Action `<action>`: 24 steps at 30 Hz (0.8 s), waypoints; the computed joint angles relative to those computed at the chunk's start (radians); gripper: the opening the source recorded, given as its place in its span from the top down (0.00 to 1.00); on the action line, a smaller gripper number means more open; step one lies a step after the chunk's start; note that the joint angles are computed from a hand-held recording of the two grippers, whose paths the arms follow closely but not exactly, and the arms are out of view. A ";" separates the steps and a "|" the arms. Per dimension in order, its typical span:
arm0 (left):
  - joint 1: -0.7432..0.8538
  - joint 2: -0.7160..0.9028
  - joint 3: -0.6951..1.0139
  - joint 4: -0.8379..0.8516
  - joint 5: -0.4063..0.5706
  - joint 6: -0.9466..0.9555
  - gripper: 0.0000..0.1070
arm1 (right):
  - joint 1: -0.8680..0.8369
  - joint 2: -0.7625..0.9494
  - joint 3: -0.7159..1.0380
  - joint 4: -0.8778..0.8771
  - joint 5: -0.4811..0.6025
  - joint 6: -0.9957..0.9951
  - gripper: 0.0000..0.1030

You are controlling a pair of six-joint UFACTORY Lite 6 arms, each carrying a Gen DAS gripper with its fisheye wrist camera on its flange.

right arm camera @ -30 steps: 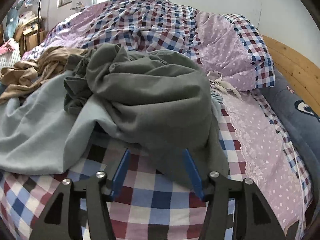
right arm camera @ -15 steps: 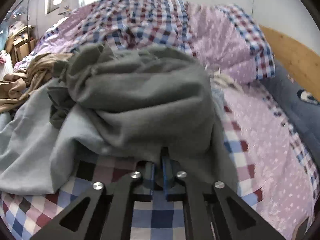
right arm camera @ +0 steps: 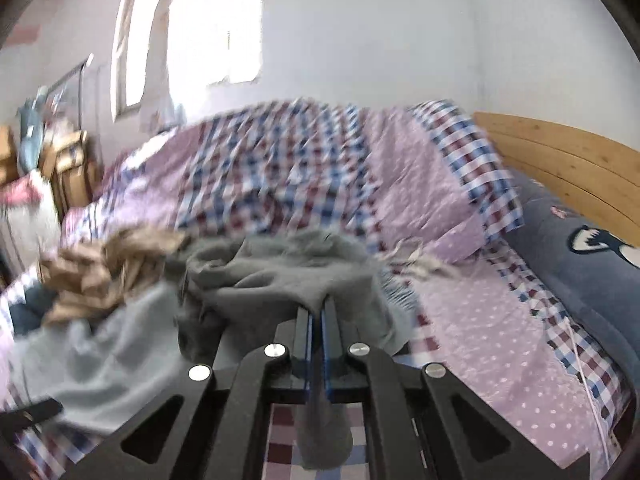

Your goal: Fold clothes

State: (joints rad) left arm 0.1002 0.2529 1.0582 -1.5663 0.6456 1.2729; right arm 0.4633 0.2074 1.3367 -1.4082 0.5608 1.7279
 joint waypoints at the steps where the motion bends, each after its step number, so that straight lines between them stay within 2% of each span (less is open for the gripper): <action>1: -0.003 0.002 0.002 -0.002 -0.001 0.000 0.06 | -0.009 -0.050 -0.041 -0.008 0.018 0.026 0.98; 4: -0.016 0.003 0.003 -0.008 -0.007 0.002 0.06 | -0.045 -0.176 -0.145 -0.010 0.069 0.073 0.98; 6: -0.025 0.001 0.001 -0.013 -0.010 0.005 0.06 | -0.100 -0.237 -0.222 0.048 0.085 0.088 0.98; 10: -0.041 -0.004 -0.003 -0.019 -0.022 0.013 0.06 | -0.217 -0.289 -0.362 0.199 0.030 0.081 0.97; 13: -0.045 -0.004 -0.002 -0.023 -0.026 0.014 0.06 | -0.211 -0.331 -0.462 0.181 0.028 0.150 0.95; 15: -0.049 -0.004 -0.002 -0.027 -0.032 0.015 0.06 | -0.170 -0.340 -0.507 0.097 0.026 0.268 0.95; 17: -0.057 -0.004 -0.006 -0.038 -0.040 0.026 0.06 | -0.122 -0.311 -0.515 0.015 0.012 0.354 0.95; 19: -0.065 -0.002 -0.005 -0.038 -0.049 0.029 0.06 | -0.059 -0.214 -0.447 -0.038 -0.005 0.346 0.94; 20: -0.068 0.000 -0.004 -0.038 -0.053 0.030 0.06 | -0.038 -0.184 -0.423 -0.048 -0.010 0.330 0.90; 22: -0.067 0.006 0.001 -0.039 -0.053 0.029 0.06 | 0.026 -0.071 -0.320 -0.075 -0.026 0.284 0.75; 23: -0.065 0.009 0.004 -0.039 -0.053 0.027 0.06 | 0.042 -0.042 -0.293 -0.088 -0.033 0.278 0.60; 24: -0.060 0.013 0.008 -0.037 -0.048 0.021 0.06 | 0.057 -0.006 -0.258 -0.112 -0.057 0.272 0.50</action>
